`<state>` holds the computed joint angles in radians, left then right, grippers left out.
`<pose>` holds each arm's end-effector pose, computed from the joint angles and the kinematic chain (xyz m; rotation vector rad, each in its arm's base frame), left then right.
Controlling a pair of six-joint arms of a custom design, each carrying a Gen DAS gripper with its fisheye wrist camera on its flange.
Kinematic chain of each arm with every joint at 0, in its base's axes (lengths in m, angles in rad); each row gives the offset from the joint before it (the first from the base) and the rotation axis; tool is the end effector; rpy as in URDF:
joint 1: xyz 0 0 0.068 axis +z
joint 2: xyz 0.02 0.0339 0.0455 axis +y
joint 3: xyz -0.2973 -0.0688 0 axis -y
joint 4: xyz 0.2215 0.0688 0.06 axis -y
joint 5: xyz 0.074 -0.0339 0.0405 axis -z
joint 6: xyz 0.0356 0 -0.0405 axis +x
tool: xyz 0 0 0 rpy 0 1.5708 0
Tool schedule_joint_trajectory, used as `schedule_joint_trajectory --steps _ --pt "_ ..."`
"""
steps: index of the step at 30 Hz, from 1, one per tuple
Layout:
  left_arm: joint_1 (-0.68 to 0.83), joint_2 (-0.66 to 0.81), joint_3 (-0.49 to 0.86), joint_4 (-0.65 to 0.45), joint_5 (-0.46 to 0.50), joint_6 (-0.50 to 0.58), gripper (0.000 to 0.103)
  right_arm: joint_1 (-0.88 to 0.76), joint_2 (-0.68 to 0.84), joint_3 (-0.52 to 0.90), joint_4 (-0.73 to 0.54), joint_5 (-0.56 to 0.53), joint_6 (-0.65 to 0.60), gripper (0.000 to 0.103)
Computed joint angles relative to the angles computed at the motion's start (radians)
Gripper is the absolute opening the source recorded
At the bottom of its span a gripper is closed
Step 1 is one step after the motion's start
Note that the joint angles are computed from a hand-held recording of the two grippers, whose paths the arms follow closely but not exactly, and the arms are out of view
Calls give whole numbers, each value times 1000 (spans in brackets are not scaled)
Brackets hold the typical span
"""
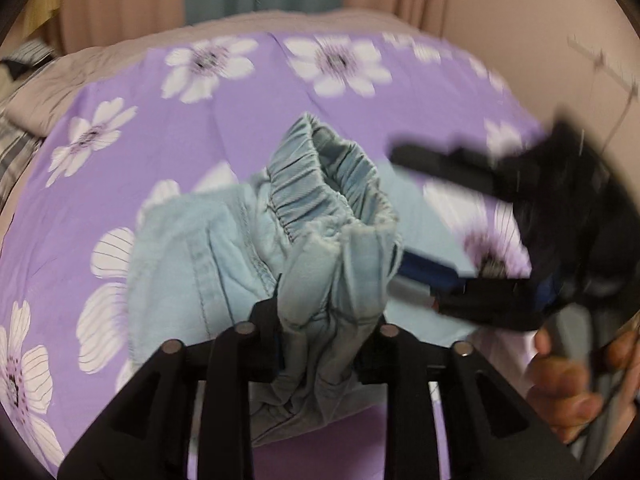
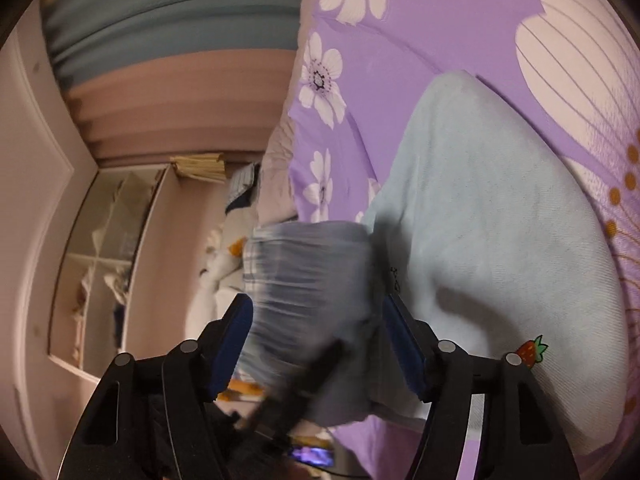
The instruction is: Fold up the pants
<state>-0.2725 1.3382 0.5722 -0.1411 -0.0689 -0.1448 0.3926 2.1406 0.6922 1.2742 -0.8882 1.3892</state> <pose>0.2127 -0.0569 0.2062 0.1287 2.4739 -0.0933 0.3239 0.1640 0.1346 0.2585 2.1747 1.9359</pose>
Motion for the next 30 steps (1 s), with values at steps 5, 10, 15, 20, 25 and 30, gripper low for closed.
schedule_joint_trajectory --steps 5,10,15,20,25,30 --pt "13 23 -20 24 87 18 71 -24 -36 0 -112 -42 -40 69" --pt "25 -30 -29 -11 156 5 71 -27 -81 50 -362 -33 -178 70" --pt "137 -243 -60 -139 327 18 72 -19 -125 119 -611 -21 -316 70" --pt "410 -406 -57 -288 444 77 78 -5 -147 196 -849 10 -459 69" --pt "718 -418 -68 -386 550 210 78 43 -179 322 -1207 135 -707 70" --pt "948 -397 -83 -462 663 326 78 80 -193 389 -1383 272 -846 69"
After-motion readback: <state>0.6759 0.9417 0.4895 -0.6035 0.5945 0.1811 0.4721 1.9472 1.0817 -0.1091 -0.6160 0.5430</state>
